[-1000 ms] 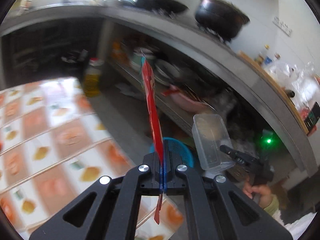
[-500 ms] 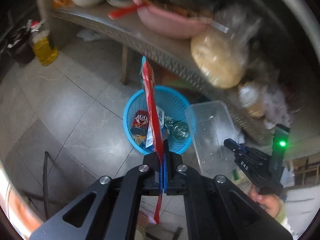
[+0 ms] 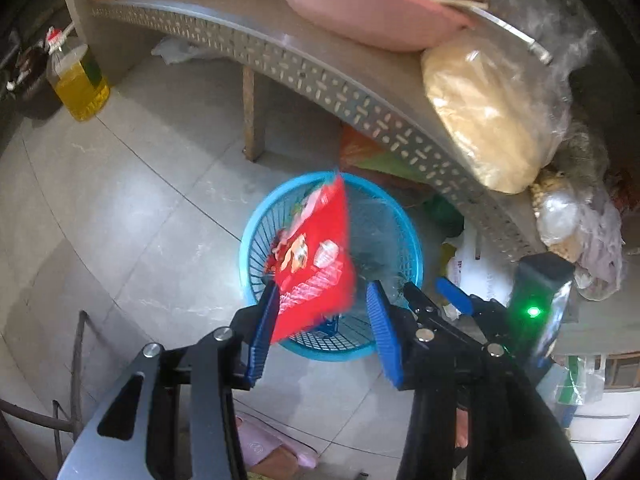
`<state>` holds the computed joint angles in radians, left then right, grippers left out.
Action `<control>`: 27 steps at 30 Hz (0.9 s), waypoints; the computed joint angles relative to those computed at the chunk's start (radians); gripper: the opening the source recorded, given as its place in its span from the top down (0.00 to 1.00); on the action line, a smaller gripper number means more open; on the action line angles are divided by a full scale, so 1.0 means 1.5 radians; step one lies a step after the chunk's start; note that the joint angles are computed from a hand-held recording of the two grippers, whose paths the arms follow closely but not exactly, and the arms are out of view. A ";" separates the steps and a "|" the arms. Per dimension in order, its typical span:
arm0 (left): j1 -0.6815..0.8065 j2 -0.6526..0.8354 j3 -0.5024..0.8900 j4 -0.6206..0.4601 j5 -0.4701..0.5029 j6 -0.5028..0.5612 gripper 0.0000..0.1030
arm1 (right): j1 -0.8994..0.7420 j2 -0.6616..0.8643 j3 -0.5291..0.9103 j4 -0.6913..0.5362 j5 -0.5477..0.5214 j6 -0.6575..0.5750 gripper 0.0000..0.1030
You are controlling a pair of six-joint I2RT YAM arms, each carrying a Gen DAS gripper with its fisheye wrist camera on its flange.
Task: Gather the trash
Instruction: 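Open both tools over the wastebasket, dropping the bag and container, then move both tools back over the table toward the clear plastic bag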
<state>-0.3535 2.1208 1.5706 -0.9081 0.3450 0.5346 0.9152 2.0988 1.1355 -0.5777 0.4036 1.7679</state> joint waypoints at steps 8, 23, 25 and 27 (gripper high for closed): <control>0.066 -0.129 -0.036 -0.045 0.055 0.074 0.53 | 0.081 -0.069 -0.019 -0.084 0.042 0.110 0.56; 0.463 -0.296 -0.026 -0.286 0.249 0.365 0.26 | 0.184 -0.085 0.224 -0.303 0.162 0.066 0.34; 0.530 -0.291 -0.018 -0.301 0.270 0.399 0.19 | 0.186 -0.073 0.282 -0.317 0.179 0.018 0.32; 0.593 -0.281 -0.007 -0.310 0.277 0.422 0.16 | 0.191 -0.053 0.354 -0.330 0.203 -0.030 0.27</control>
<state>0.5358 1.6992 1.5605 -1.3728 0.7603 1.1675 1.2024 2.0187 1.6666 -1.0733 0.7074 1.7233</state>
